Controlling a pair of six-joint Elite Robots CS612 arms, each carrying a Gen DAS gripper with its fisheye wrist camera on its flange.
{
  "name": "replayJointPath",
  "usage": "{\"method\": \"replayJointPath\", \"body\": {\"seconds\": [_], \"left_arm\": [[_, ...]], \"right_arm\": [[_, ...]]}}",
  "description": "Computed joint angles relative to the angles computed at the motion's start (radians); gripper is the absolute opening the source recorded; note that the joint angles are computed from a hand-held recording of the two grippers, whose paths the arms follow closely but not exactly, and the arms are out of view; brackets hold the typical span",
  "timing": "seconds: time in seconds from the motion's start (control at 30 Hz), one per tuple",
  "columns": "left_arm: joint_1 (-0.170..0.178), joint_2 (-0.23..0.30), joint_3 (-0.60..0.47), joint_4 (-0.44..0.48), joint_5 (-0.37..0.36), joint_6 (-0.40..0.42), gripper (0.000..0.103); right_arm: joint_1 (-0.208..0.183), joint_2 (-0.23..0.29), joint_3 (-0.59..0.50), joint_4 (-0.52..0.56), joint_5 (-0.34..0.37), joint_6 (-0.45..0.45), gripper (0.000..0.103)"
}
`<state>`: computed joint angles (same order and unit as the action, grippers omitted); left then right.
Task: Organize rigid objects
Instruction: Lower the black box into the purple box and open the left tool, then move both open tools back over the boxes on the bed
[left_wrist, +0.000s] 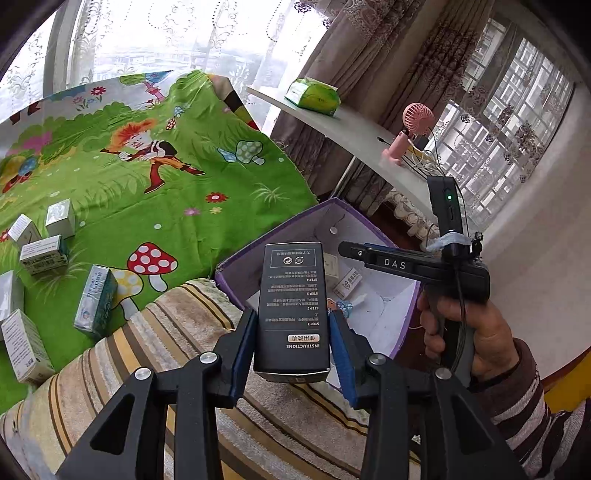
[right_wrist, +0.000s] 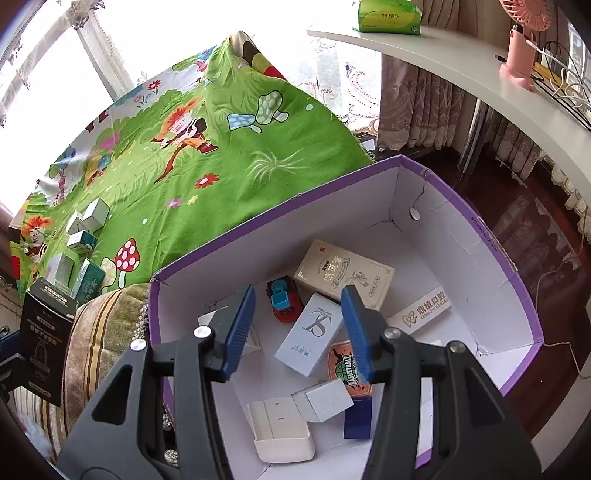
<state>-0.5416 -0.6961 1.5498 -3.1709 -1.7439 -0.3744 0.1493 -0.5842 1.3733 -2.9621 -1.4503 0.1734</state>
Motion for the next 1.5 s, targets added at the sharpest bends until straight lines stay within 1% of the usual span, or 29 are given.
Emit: {"method": "replayJointPath", "body": {"seconds": [0.13,0.27,0.77,0.93,1.2,1.37,1.5], "left_arm": [[-0.003,0.001,-0.002,0.012,0.000,0.001,0.047],[0.001,-0.002,0.006,-0.002,0.004,-0.015,0.048],[0.020,-0.019,0.055,-0.073,0.051,-0.074,0.048],[0.033,-0.031,0.086,-0.104,0.080,-0.120,0.048],[0.061,-0.055,0.152,-0.154,0.143,-0.203,0.048],[0.080,-0.065,0.184,-0.169,0.181,-0.261,0.048],[0.092,-0.071,0.202,-0.167,0.207,-0.292,0.048]], "right_arm": [[-0.008,-0.017,0.026,-0.037,0.003,-0.006,0.053],[-0.009,-0.023,0.034,-0.050,0.003,-0.012,0.053],[0.010,-0.027,0.028,-0.035,-0.028,-0.056,0.053],[0.013,-0.030,0.030,-0.037,0.017,-0.070,0.053],[0.038,-0.025,0.011,-0.011,0.058,-0.106,0.053],[0.055,-0.019,-0.008,0.021,0.083,-0.129,0.053],[0.070,-0.013,-0.024,0.045,0.097,-0.151,0.053]]}}
